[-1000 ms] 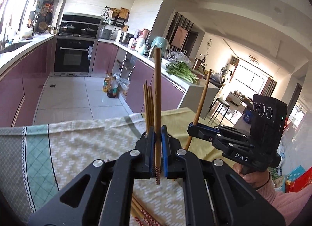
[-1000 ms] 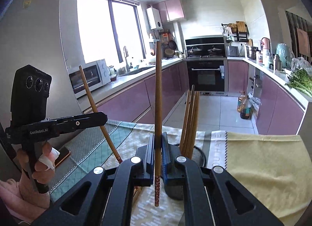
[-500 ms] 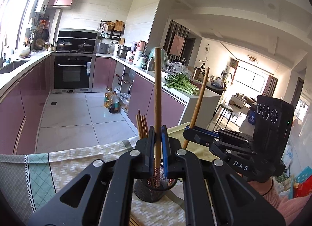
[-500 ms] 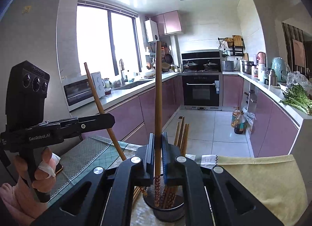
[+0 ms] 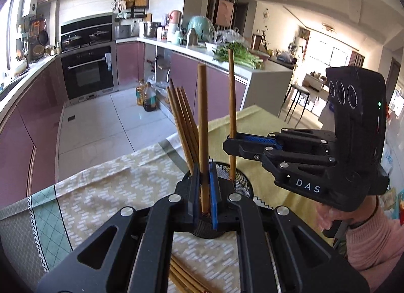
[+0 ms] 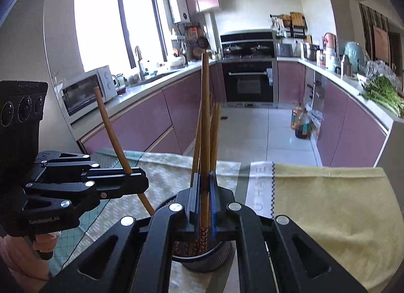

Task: Organize utensils
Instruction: 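Lower both chopsticks into the mesh holder and open both grippers, then move both open grippers back over the loose chopsticks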

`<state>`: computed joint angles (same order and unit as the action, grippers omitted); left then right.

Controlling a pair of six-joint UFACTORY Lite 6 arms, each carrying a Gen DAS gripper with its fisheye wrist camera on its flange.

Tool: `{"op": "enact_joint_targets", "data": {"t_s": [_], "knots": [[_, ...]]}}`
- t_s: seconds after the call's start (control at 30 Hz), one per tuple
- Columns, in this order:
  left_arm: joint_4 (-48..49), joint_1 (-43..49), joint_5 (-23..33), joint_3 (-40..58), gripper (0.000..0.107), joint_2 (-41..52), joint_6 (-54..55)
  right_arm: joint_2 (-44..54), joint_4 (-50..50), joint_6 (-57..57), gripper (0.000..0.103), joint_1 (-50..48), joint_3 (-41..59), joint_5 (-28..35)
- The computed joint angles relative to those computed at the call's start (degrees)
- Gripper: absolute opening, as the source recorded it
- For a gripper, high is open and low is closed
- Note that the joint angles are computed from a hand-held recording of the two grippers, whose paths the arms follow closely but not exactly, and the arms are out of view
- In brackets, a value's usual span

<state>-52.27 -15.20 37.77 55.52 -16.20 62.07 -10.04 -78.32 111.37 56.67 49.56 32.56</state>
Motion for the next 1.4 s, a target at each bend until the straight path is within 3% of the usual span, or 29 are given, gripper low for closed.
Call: {"op": "enact_joint_targets", "data": {"t_s": [0.27,0.6,0.67,0.83,1.1,1.3,1.4], "knots": [[0.2,0.3,-0.4,3.5,0.008,7.1,-0.3,3.5,6.4,-5.0,0.006,-2.3,1.7,-4.7],[-0.2,-1.6,-4.4,6.2,0.014,11.8,-1.4,4.7,4.7,-2.0,0.008,-4.4,1.8,-6.3],[-1.6,-1.0,-5.3,4.4,0.017,10.5,-0.1,3.7,3.3,-0.3,0.008,-4.1,0.8,-6.0],[-8.0,3.1,-5.0,-3.4,0.019,1.5,7.0,-0.5,-1.7,5.6,0.021,0.2,-2.1,-2.5],[-16.1,21.8,7.0,-17.1,0.040,-14.2,20.0,-1.6,-5.4,9.2,0.036,15.1,-2.8,6.3],[-14.6,33.3,12.1,-25.4,0.055,-17.9,24.9,7.0,-7.3,14.2,0.039,17.1,-1.1,0.9],[-13.5,35.5,10.9,-29.1,0.057,-18.1,26.9,10.8,-9.0,18.1,0.039,16.2,-0.5,-2.4]]}}
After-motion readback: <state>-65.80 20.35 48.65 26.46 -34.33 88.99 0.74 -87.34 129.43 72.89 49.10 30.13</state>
